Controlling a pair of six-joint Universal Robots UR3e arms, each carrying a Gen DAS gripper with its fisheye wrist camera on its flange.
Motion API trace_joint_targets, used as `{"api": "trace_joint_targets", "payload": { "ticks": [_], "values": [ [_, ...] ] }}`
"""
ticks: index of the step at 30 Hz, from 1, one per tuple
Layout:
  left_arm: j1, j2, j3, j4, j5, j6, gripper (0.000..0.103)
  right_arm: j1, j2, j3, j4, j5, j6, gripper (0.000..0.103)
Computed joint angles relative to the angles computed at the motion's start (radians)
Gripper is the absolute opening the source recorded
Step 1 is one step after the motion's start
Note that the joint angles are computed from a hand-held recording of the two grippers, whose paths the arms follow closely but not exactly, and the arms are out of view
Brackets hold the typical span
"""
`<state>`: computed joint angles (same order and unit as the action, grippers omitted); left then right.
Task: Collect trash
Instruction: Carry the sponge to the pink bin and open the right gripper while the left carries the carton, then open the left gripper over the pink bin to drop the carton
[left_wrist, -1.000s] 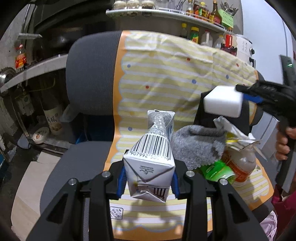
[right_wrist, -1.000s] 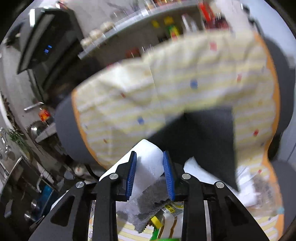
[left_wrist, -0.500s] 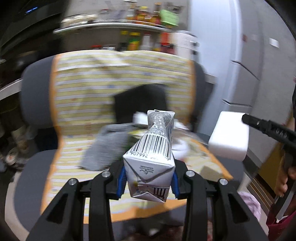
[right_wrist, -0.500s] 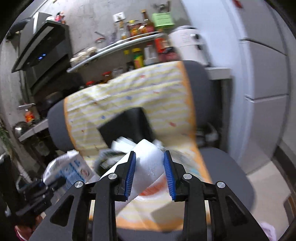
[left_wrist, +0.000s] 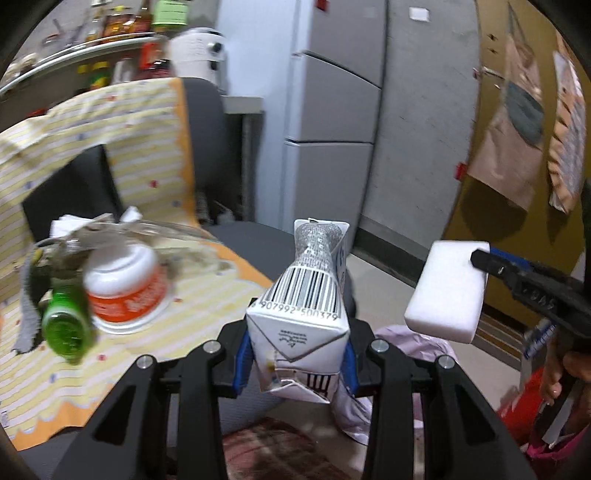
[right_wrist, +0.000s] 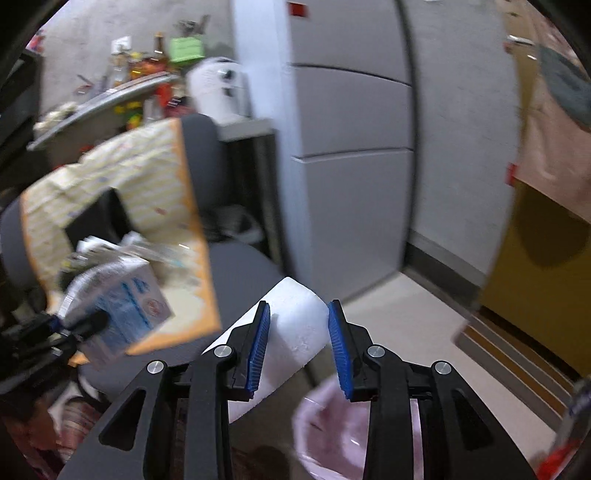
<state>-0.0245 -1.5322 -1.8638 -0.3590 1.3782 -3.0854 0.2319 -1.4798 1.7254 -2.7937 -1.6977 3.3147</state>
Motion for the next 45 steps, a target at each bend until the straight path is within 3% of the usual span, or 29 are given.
{"api": "trace_joint_targets", "payload": {
  "ticks": [6,14,25,35,36,37,39,45],
  "values": [
    [-0.061,-0.042,0.032,-0.006,0.029,-0.017,0.036,-0.092,-0.007,0.147,-0.022,-0.037,-0.017,0.042],
    [-0.106,-0.108,0.085,-0.020,0.027,-0.013,0.036,-0.143,0.027,0.184,-0.027,-0.011,-0.009,0.052],
    [-0.195,-0.234,0.176,0.018,-0.016,0.019,0.036,-0.177,-0.117,0.213,-0.057,0.004,0.010,0.052],
    [-0.340,-0.474,0.464,-0.062,-0.014,0.072,0.037,-0.286,-0.255,0.273,-0.062,0.041,-0.001,0.054],
    [-0.346,-0.495,0.497,-0.077,-0.013,0.069,0.043,-0.296,-0.260,0.278,-0.062,0.048,-0.002,0.054],
    [-0.349,-0.507,0.515,-0.085,-0.014,0.065,0.060,-0.307,-0.264,0.285,-0.062,0.057,-0.003,0.054],
    [-0.340,-0.522,0.530,-0.080,-0.046,0.063,0.074,-0.317,-0.263,0.292,-0.066,0.065,0.001,0.054],
    [-0.309,-0.500,0.495,-0.087,0.018,0.052,0.074,-0.298,-0.242,0.278,-0.064,0.079,0.007,0.054]
  ]
}}
